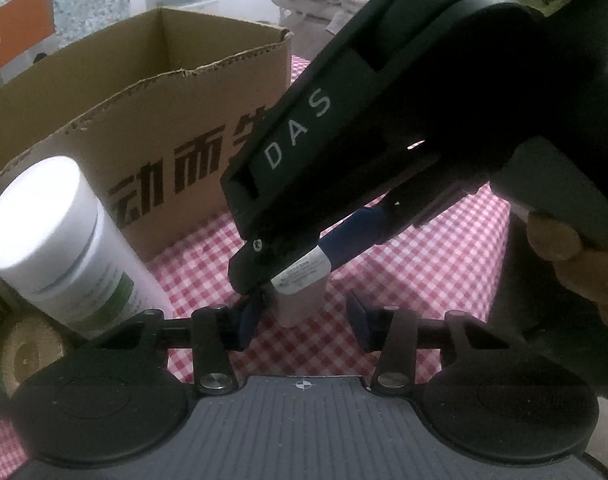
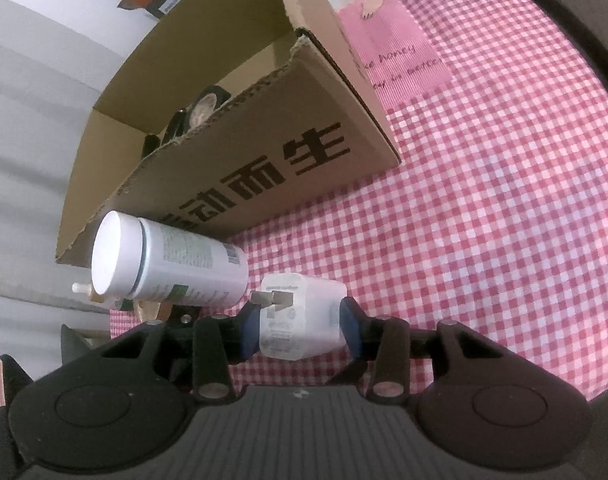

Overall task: Organize rigid objects
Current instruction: 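Lift the white charger plug in the right gripper above the table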

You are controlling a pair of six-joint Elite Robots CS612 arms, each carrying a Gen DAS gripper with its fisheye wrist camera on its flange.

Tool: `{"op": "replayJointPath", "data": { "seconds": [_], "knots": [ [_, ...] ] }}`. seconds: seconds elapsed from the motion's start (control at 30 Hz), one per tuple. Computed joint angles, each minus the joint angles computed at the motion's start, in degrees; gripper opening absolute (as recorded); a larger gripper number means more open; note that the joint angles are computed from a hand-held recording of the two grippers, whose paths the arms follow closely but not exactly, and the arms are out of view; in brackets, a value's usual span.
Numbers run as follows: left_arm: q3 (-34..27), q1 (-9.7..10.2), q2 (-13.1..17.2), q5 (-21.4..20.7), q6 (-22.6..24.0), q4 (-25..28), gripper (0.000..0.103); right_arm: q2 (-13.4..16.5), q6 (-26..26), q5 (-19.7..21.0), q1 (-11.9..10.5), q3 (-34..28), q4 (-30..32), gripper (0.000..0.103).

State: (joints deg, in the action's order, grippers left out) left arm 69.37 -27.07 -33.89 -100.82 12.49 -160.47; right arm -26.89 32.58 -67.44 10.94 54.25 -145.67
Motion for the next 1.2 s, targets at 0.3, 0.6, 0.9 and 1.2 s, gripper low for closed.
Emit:
{"op": "replayJointPath", "data": {
  "seconds": [0.3,0.6,0.9,1.2],
  "knots": [
    [-1.9,0.39,0.2,0.5,-2.4,2.2,0.033,0.0,0.2,-1.0,0.1,0.3,-1.4,0.045],
    [-3.1,0.93,0.2,-0.1,-2.6,3.6,0.033,-0.2,0.8,-1.9,0.1,0.1,-1.0,0.042],
    [-3.0,0.82,-0.1,0.2,-2.3,4.0,0.033,-0.2,0.7,-2.4,0.2,0.0,-0.8,0.042],
    [-3.1,0.39,0.0,1.0,-2.2,3.9,0.033,1.0,1.2,-2.0,0.1,-1.7,-0.1,0.045]
  ]
}}
